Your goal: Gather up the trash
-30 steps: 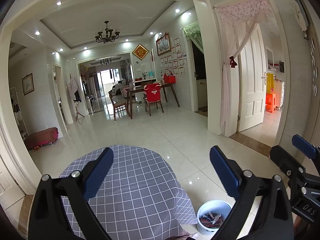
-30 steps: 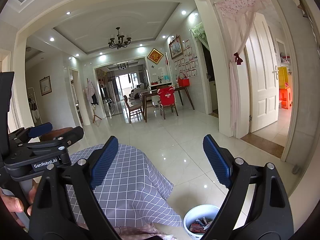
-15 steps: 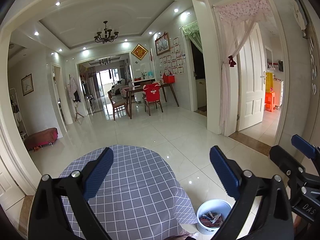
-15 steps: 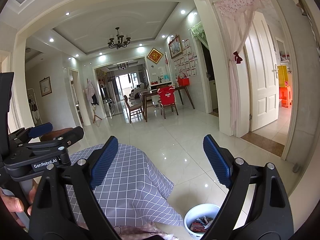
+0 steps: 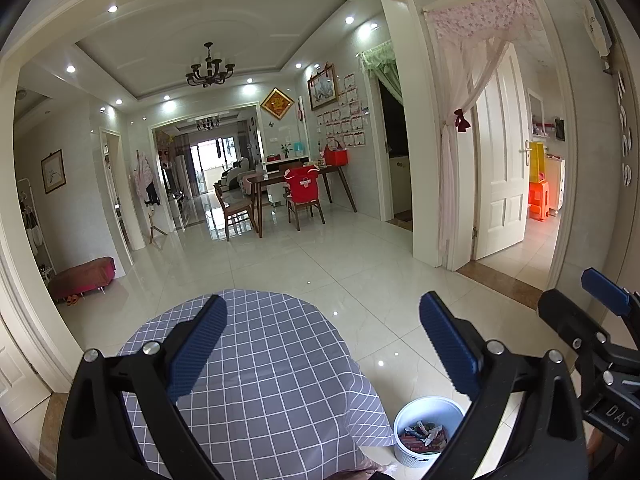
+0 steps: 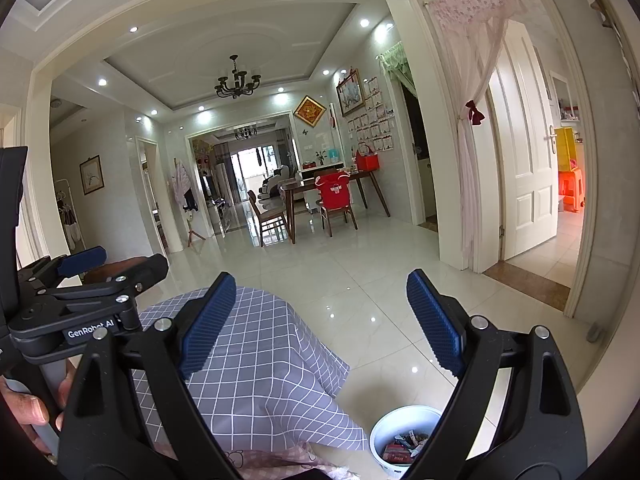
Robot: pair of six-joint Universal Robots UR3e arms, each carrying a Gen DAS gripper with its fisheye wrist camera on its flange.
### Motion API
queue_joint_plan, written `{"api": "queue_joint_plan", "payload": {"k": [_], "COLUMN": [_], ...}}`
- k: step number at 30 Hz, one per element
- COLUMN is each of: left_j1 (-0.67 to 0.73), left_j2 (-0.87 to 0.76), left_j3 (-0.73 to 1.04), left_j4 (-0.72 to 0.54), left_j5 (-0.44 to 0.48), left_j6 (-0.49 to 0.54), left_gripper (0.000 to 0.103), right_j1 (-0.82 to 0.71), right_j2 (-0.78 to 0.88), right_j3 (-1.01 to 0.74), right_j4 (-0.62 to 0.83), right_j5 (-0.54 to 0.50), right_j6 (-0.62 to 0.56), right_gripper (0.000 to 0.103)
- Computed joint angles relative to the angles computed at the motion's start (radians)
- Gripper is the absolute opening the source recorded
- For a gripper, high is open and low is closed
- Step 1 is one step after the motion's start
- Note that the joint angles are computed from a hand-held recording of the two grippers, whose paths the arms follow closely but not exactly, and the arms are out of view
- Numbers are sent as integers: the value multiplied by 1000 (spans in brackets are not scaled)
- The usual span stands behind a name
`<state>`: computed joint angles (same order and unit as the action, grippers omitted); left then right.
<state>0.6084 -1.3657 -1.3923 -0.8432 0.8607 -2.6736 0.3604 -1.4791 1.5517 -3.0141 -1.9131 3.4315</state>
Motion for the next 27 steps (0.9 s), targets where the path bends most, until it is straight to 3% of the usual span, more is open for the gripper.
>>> {"api": "queue_joint_plan", "payload": {"k": [27], "left_j1": [15], "left_j2": [1], "left_j3": [-39], "left_j4": [25], "left_j5": [-15], "left_j6": [23], "left_gripper": [95], "right_j1": [41], "right_j2": [37], "right_j3": [-2], "right_j4": [-25], "right_j5": [-33], "right_j6": [20], "right_gripper": [86]}}
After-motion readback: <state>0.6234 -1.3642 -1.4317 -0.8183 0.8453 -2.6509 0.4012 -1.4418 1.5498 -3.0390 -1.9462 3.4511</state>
